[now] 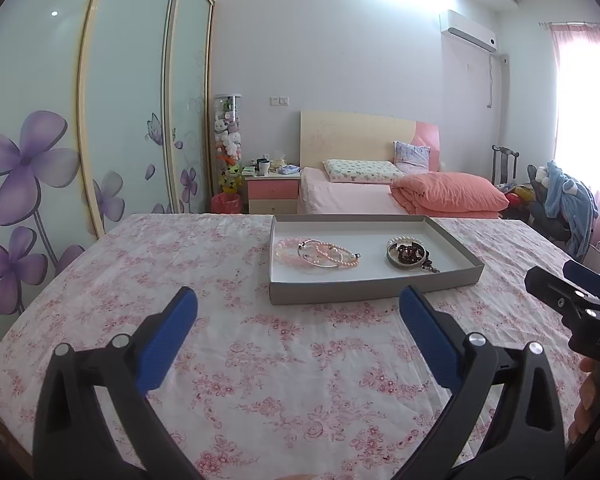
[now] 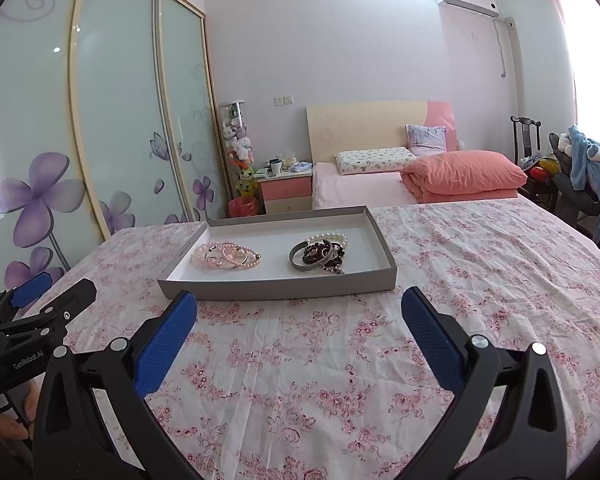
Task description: Organize jewelry
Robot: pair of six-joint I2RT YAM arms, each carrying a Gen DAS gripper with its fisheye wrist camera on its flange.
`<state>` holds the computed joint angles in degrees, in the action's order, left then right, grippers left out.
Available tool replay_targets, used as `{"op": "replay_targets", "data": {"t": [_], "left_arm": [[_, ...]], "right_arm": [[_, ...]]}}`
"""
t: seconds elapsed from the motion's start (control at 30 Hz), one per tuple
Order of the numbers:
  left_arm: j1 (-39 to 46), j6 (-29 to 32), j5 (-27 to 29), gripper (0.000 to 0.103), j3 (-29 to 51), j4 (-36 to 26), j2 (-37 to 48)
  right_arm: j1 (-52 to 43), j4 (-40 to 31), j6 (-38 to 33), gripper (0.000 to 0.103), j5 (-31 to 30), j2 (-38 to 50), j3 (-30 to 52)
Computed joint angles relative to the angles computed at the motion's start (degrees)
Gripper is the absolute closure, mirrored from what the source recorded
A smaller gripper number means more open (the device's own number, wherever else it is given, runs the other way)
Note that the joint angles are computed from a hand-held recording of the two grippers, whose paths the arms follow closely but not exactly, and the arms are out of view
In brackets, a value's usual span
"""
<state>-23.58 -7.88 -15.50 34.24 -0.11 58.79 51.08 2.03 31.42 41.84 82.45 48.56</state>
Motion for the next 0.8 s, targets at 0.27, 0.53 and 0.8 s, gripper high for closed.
{"op": "replay_targets", "data": {"t": [0.27, 0.53, 0.8], "left_arm": [[-0.03, -0.10, 0.19, 0.004, -0.05, 0.12, 0.40], [-0.21, -0.10, 0.01, 0.004, -0.24, 0.33, 0.38], [-0.19, -0.36, -0.04, 0.004, 0.24, -0.39, 0.25]], "right_arm": [[0.04, 0.05, 0.17, 0.002, -0.10, 0.20, 0.03], [0.11, 0.12, 0.18, 0.002, 0.00, 0.27, 0.04], [0.09, 0.00, 0.23, 0.002, -0.06, 0.19, 0.05]]}}
